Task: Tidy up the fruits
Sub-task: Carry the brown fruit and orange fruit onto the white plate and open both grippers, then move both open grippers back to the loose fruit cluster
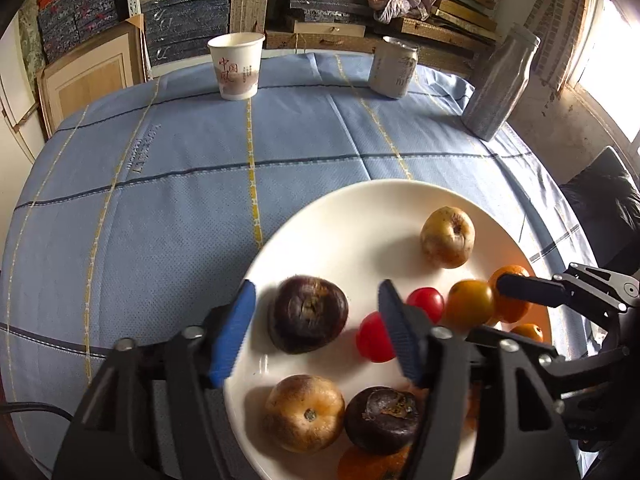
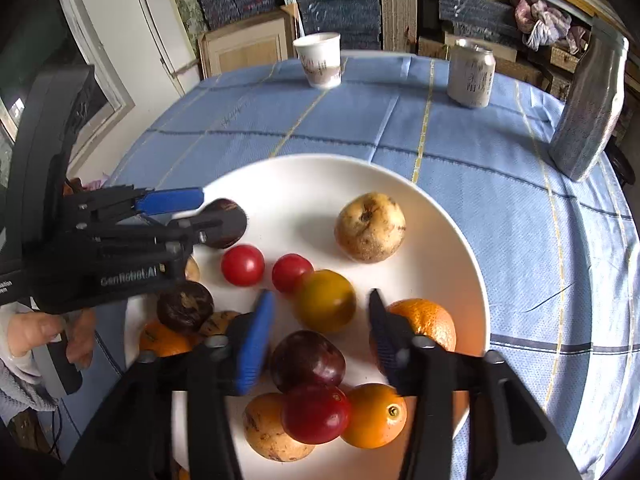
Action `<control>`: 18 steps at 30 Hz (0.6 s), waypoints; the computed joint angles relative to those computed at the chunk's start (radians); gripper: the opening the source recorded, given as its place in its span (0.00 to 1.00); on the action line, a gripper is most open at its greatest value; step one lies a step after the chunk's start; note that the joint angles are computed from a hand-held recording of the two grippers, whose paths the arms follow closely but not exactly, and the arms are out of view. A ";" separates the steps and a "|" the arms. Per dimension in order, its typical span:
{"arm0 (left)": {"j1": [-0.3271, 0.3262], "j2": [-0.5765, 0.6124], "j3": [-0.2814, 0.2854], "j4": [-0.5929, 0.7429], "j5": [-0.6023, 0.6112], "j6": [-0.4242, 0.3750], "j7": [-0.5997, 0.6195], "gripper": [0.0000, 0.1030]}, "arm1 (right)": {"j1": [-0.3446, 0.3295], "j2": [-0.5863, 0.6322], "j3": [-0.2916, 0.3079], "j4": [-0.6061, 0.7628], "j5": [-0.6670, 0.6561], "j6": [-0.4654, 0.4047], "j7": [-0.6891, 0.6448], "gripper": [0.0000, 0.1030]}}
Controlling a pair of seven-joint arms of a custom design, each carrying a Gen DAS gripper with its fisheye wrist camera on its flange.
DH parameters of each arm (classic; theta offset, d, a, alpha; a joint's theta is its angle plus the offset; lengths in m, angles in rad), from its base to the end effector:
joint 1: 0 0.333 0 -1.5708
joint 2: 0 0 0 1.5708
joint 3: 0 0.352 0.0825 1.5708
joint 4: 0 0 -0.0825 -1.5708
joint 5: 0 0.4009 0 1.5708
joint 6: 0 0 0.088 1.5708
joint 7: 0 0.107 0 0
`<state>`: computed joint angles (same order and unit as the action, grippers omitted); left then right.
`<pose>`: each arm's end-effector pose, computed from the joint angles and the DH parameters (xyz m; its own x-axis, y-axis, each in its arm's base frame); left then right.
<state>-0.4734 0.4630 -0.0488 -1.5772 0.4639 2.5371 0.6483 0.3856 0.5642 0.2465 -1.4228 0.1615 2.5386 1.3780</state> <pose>0.6538 -0.3748 0.4506 0.0645 -0.9933 0.0956 -0.8293 -0.1066 -0.5486 0.6626 0.4254 0.4640 0.6314 -0.7558 -0.1738 -0.6998 -0.4587 -0.5475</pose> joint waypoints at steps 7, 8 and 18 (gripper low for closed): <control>-0.015 -0.039 0.005 -0.020 0.043 0.001 -0.029 0.64 | -0.005 -0.040 0.005 -0.034 0.011 0.023 -0.011 0.55; -0.016 -0.049 0.005 -0.028 0.052 0.003 -0.036 0.65 | -0.005 -0.050 0.005 -0.043 0.012 0.028 -0.011 0.55; -0.023 -0.169 -0.033 -0.136 0.175 -0.033 -0.155 0.71 | -0.030 -0.177 0.024 -0.180 0.075 0.106 -0.042 0.60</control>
